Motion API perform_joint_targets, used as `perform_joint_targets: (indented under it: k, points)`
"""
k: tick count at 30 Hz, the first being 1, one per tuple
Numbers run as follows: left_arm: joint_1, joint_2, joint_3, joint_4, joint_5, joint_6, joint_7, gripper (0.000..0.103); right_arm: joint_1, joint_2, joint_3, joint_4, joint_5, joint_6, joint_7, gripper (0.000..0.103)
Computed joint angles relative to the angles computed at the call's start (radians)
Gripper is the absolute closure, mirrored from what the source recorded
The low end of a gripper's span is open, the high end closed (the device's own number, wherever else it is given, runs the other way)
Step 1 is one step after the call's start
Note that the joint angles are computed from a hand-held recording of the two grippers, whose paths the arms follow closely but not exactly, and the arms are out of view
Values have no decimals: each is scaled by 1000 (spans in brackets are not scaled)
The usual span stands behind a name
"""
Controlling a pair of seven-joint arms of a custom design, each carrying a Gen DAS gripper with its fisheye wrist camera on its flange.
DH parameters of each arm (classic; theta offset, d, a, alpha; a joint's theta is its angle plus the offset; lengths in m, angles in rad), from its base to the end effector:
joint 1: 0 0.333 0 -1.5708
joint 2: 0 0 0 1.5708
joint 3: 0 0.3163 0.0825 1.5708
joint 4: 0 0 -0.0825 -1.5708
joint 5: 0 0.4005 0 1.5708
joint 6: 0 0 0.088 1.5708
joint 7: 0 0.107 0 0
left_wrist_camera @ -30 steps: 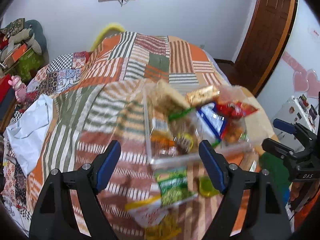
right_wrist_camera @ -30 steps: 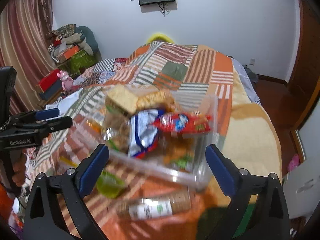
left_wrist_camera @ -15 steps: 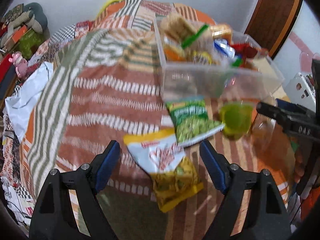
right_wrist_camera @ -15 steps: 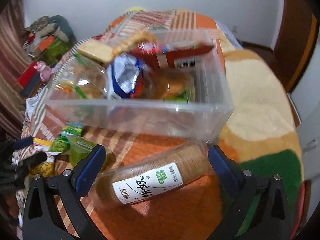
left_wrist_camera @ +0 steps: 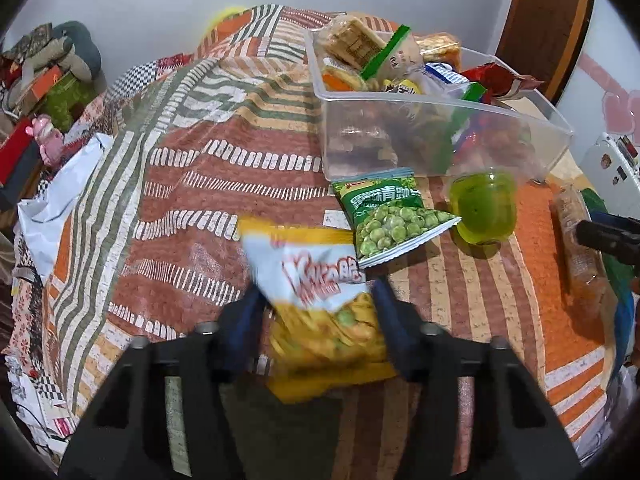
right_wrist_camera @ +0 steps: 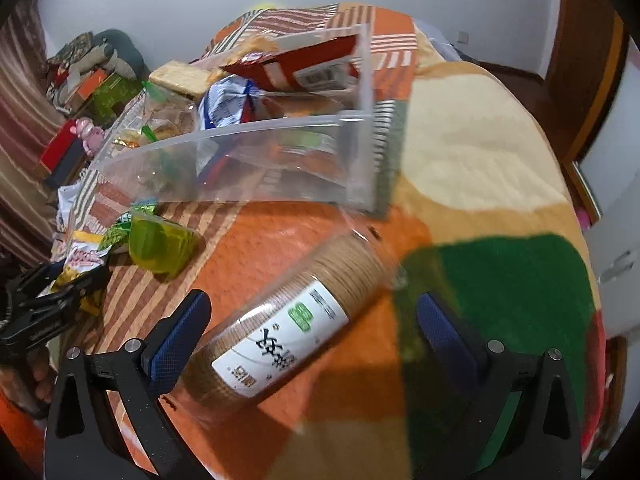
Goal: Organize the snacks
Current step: 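Grasp the yellow fries bag with the left tool while the right tool reaches the cracker tube, then lift the fries bag with the left tool while the right tool grasps the cracker tube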
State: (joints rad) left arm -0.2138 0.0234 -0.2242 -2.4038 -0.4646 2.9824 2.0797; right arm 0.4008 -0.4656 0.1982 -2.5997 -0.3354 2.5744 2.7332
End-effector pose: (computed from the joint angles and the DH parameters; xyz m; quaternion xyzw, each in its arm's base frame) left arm 0.5025 -0.2006 0.3495 -0.4863 0.8262 -0.2547 0.1269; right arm 0.3600 0.2534 0.4441 -0.5655 0.7824 -0.1422 0.2189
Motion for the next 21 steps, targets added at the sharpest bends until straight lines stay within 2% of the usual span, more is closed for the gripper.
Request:
perform_joint_targets:
  k: [4, 7, 9, 11, 14, 15, 16, 19, 21]
  points:
    - [-3, -23, -2, -21, -48, 6, 42, 62, 13, -40, -1, -34, 12, 30, 4, 0]
    - [-8, -44, 3, -41, -63, 21, 57, 67, 15, -18, 0, -31, 16, 56, -4, 1]
    - [-14, -62, 8, -54, -79, 32, 73, 68, 14, 5, -2, -27, 21, 88, -2, 7]
    - [-23, -83, 19, -64, -111, 32, 94, 69, 24, 30, -14, -22, 39, 133, -15, 19]
    - [-38, -109, 35, -73, -152, 31, 125, 71, 24, 81, -19, 2, 46, 166, -34, 29]
    - [-43, -117, 40, -74, -166, 27, 136, 72, 28, 93, -23, 5, 54, 182, -45, 30]
    - [-49, -126, 46, -74, -182, 22, 147, 80, 23, 106, -17, 12, 48, 185, -46, 31]
    - [-67, -138, 62, -64, -241, 0, 194, 82, 15, 110, -4, 15, 21, 187, -54, 32]
    - [-72, -140, 64, -59, -264, -4, 219, 82, 27, 101, -17, 1, 31, 205, -81, 36]
